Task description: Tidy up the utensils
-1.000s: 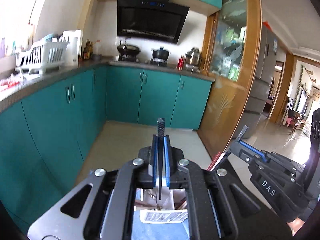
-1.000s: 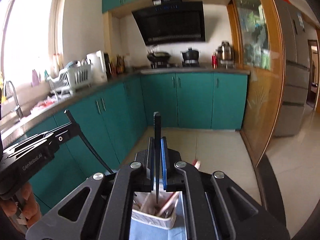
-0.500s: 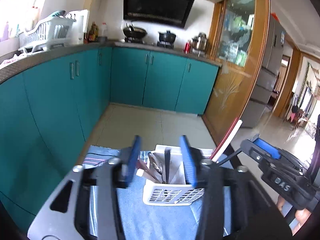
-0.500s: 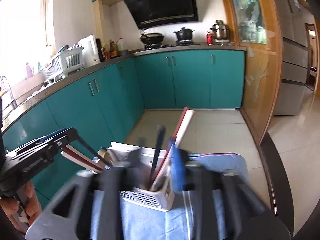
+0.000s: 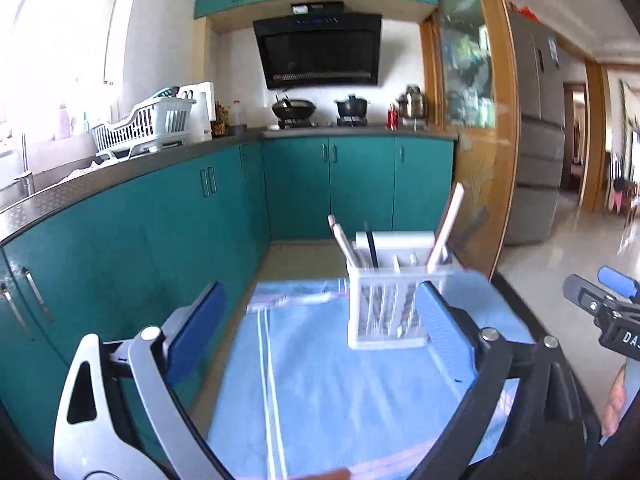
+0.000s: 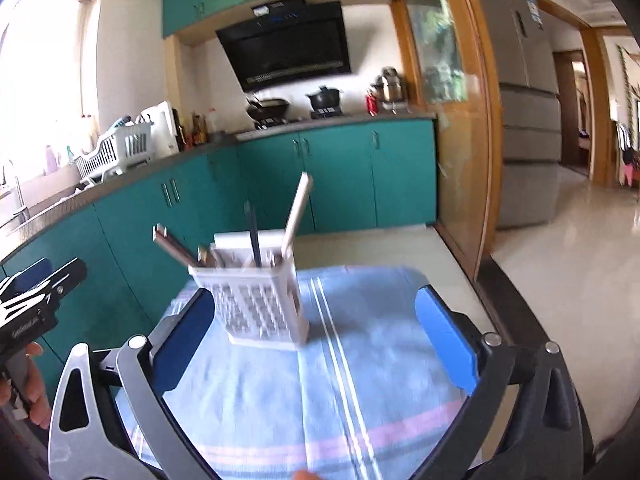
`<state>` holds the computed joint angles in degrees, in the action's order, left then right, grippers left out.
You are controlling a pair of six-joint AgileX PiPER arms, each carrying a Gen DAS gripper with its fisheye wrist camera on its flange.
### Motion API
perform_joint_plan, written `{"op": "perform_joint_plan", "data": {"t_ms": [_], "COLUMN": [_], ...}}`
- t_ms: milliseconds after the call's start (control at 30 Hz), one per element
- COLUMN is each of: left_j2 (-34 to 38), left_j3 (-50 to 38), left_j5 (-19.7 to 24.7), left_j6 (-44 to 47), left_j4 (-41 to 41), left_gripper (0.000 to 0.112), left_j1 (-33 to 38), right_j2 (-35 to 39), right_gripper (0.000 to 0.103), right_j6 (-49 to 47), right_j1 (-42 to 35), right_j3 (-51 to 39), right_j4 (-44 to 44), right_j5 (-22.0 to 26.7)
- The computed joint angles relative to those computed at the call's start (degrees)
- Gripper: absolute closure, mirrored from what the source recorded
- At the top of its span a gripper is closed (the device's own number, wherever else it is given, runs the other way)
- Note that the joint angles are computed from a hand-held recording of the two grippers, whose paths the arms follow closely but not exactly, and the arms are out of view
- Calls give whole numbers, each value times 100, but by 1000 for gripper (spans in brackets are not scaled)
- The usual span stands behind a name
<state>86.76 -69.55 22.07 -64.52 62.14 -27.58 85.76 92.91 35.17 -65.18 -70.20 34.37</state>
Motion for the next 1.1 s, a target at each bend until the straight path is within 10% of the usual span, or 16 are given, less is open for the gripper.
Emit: {"op": "perform_joint_plan", "data": {"t_ms": [567,1100], "left_j2": [-1401,-1901], "left_j3": [1845,2371], "left_j5": [495,590], "left_j6": [-859,-962], "left_j4": [566,602], "left_gripper": [13,13], "left_j1": [-631,-696], "right_j2": [153,-69], "right_gripper": [3,3], "right_j6": [584,1142], "right_j1": [2094,2423], "right_j3": [549,905], "right_j4": [-733,-901], "right_j5": [2065,2204]}}
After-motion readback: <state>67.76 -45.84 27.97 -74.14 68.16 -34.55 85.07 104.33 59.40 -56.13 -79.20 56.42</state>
